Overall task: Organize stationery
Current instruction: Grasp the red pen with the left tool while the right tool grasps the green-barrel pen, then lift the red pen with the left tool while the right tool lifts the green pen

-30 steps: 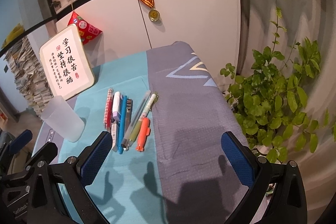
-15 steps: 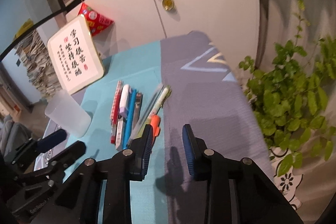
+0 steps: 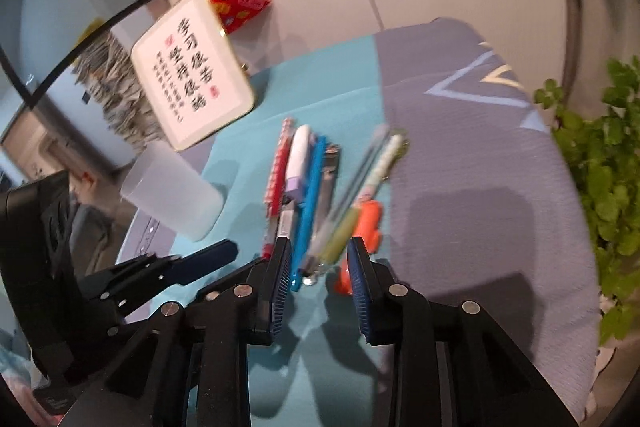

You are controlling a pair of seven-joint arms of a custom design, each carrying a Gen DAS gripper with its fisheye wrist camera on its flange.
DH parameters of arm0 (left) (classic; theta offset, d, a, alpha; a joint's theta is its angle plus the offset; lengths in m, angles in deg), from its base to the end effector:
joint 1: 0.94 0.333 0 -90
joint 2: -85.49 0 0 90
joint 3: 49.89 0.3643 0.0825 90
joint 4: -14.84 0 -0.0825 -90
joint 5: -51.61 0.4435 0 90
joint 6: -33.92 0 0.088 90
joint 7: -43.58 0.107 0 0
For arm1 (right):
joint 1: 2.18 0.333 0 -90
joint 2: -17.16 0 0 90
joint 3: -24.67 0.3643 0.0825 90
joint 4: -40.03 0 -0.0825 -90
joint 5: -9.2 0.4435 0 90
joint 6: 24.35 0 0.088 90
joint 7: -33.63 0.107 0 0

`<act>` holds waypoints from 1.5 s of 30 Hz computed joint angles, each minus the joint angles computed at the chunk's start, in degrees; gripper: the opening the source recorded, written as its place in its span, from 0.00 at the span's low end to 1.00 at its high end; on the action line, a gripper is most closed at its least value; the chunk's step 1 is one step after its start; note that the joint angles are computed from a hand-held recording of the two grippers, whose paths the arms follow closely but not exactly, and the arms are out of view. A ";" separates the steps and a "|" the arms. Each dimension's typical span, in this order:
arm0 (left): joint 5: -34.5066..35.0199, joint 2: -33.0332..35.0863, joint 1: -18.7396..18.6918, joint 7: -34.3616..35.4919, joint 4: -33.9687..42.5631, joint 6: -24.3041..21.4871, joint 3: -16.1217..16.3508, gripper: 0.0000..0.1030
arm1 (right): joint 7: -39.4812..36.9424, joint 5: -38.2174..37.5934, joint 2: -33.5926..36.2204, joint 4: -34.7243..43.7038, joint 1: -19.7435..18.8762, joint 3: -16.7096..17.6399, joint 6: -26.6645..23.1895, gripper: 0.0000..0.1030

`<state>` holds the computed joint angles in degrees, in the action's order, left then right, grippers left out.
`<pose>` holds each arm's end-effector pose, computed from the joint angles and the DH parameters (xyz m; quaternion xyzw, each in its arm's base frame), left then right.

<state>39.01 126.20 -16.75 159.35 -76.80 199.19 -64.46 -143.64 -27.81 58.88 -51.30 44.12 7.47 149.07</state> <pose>0.7291 -0.3652 0.2862 -0.4121 0.8562 -0.2954 0.0995 0.6587 0.4755 0.2823 -0.5312 0.7542 -0.1265 0.3647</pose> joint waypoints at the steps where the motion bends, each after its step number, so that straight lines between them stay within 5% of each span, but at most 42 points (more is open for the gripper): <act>1: 0.01 0.10 -0.01 -0.20 0.14 -0.28 0.18 0.30 | -1.22 0.46 0.34 0.64 -1.17 1.39 -0.12 0.31; 10: 0.22 1.95 -0.05 -1.44 2.73 -2.06 1.02 0.29 | -11.35 8.12 4.03 6.82 -8.16 10.29 -5.96 0.31; 17: 1.17 3.37 -1.00 -2.99 4.63 -2.75 1.94 0.29 | -10.61 7.78 5.02 9.88 -6.61 8.97 -16.25 0.31; 21: 2.17 4.01 -1.67 -3.62 5.32 -2.24 2.43 0.25 | -10.95 7.51 5.82 11.21 -7.89 10.33 -16.04 0.31; 25: 2.86 4.13 -1.39 -2.98 5.08 -1.28 2.11 0.10 | -12.53 7.77 6.11 11.99 -8.59 11.29 -16.50 0.35; 28: 1.71 4.14 0.73 -0.99 4.88 -2.18 -0.36 0.11 | -13.52 7.41 5.96 11.54 -8.67 11.41 -15.57 0.34; 32: -2.55 3.42 4.76 3.36 4.29 -7.03 -4.43 0.10 | -13.71 8.81 4.86 8.91 -9.57 12.50 -12.10 0.12; 42: -8.38 -4.33 8.80 13.66 -6.83 -9.72 -5.70 0.09 | -16.37 9.21 1.08 4.50 -7.65 13.58 -15.08 0.11; 45: -9.49 -6.80 9.65 17.30 -9.98 -11.02 -5.63 0.09 | -19.14 10.37 -0.60 2.46 -8.47 16.35 -16.50 0.11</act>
<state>29.51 119.40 -7.10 176.65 -86.78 188.17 -70.10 -162.77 -17.44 58.28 -48.84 35.64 23.82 132.57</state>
